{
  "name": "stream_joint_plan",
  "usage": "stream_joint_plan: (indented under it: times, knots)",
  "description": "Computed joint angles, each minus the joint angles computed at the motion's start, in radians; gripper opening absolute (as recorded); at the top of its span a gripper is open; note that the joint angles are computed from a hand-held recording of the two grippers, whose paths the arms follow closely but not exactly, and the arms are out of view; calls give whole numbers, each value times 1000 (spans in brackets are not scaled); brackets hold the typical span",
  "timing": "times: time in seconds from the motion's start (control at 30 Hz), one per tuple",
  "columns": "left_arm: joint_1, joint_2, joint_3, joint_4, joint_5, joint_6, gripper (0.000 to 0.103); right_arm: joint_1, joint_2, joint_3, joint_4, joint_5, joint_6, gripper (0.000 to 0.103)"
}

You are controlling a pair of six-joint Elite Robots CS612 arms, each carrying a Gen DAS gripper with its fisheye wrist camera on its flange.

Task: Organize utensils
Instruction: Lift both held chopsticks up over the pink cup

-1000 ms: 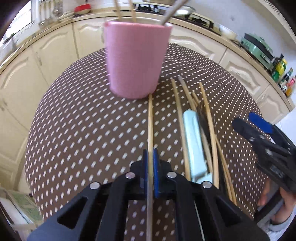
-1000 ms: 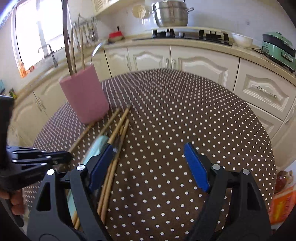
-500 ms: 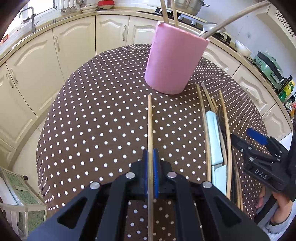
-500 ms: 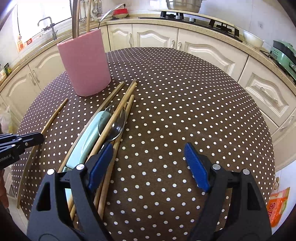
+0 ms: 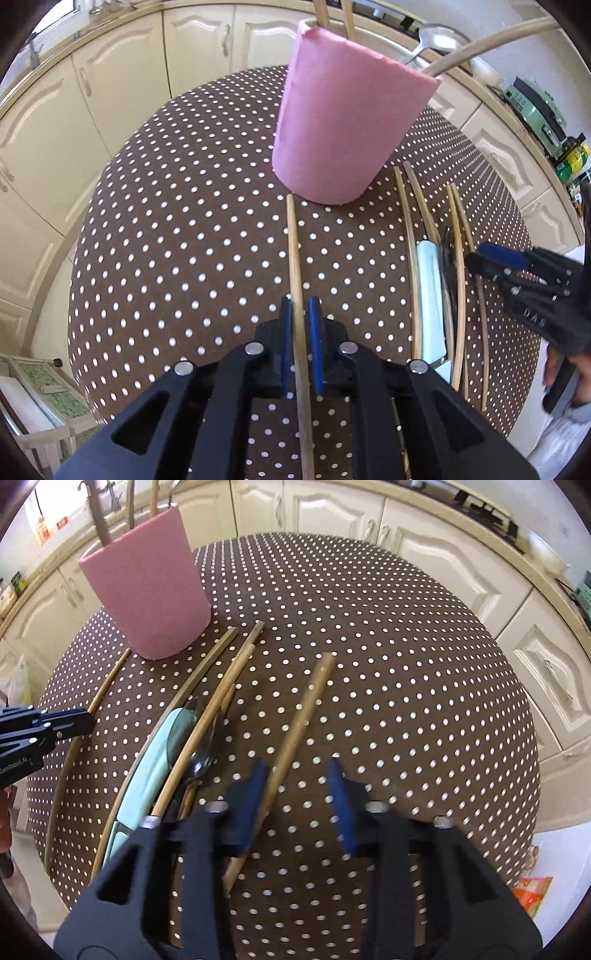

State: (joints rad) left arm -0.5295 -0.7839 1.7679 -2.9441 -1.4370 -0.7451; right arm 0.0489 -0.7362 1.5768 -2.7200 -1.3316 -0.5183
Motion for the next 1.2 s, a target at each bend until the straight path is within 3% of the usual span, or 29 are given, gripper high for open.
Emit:
stream_joint_plan:
  times: [0.1,0.2,0.4,0.63,0.87,1.0,1.1,1.2]
  knots:
    - [4,8,-17,5,-6,-2,9,-4,9,-40,70,18,2,13]
    - [9,13,1,-79,-19,-35,6,-17,15,-64,105,68,17,7]
    - [-9,-3,76,-278,53,-56,6,-66,-8,9,17,197,33,6]
    - [-56,-32,151,-518,193,-36,6,-134,-43,114,-248,452,106,6]
    - [-110,-58,183,-716,376,89,6,-170,-47,178,-590,681,251,6]
    - [-135,-52,160,-819,469,193,6,-160,-34,170,-779,748,371,6]
    - [-143,-54,145,-861,504,247,6,-142,-25,153,-862,772,412,6]
    - [-152,-47,120,-913,553,302,6,-114,-23,149,-958,739,445,6]
